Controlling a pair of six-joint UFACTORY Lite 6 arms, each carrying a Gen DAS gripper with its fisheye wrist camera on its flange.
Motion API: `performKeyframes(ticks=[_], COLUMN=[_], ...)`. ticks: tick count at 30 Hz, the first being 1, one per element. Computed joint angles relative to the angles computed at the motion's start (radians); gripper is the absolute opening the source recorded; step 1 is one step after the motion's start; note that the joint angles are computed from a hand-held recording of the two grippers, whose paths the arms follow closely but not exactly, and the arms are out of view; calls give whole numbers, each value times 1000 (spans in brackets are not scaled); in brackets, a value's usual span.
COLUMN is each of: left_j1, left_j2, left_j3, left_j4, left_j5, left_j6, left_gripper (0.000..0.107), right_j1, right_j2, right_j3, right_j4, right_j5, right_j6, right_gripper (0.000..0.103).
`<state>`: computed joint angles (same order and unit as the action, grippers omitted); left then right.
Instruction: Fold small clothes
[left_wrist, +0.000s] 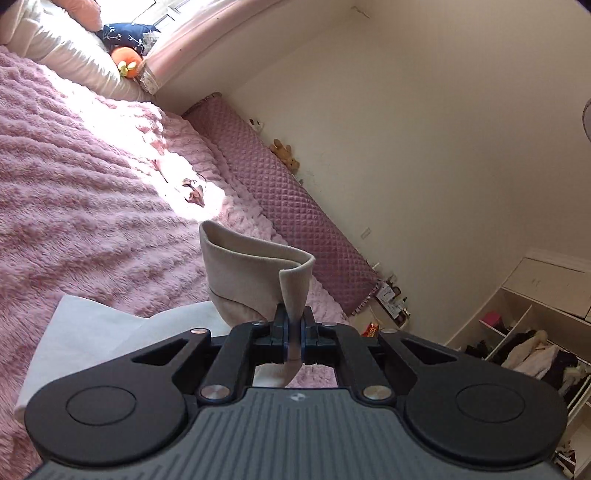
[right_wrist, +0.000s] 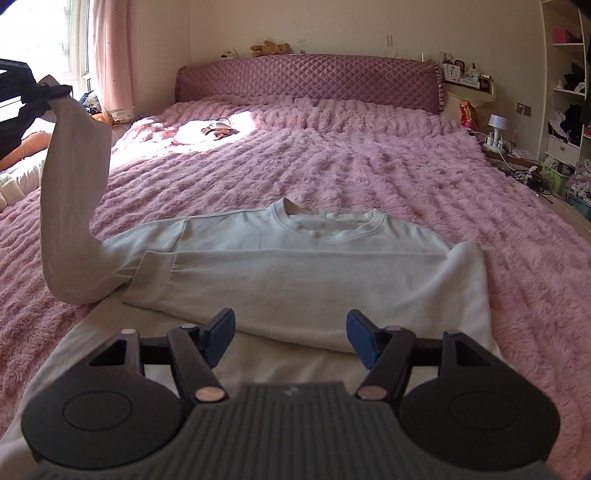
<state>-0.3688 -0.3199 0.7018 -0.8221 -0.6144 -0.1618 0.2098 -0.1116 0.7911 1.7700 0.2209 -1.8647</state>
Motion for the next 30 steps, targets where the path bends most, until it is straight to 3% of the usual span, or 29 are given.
performKeyframes(ticks=[4,11,15,18,20,22,25,27,28,30], left_j1=[-124,-215,-259,-284,-296,-302,-340,-362,-363,-349], left_j2=[368,879,1038,1099,1113,1063,860,694,591,451], left_j3=[220,597,748,842,898,864,641,474,374,246], left_j4=[119,237,186,38,-40,49,116,-6,-83,-249], left_j5=[-43,92,169,269,377,416,325,272,249,223], left_j6=[-135,-215,-116,97,226,189,167,319,423,633], left_gripper=[5,5,5,10,27,28,41,48,50,50], right_j1=[-205,-472,-526,-541,-535,-514,-484,-465,-464,-448], right_j2=[5,116,184,217,232,237,265,320,372,480], right_j3=[-18,46,91,108,118,125,161,223,284,413], right_j4=[-93,-168,-171,-166,-161,-130,-80,-47,-87,-169], right_j5=[111,225,236,237,232,220,225,261,304,353], right_j6=[12,-20,-38,-45,-43,-51,-66,-72,-21,113], right_gripper=[63,63,63,63,63,63,63,61,51,42])
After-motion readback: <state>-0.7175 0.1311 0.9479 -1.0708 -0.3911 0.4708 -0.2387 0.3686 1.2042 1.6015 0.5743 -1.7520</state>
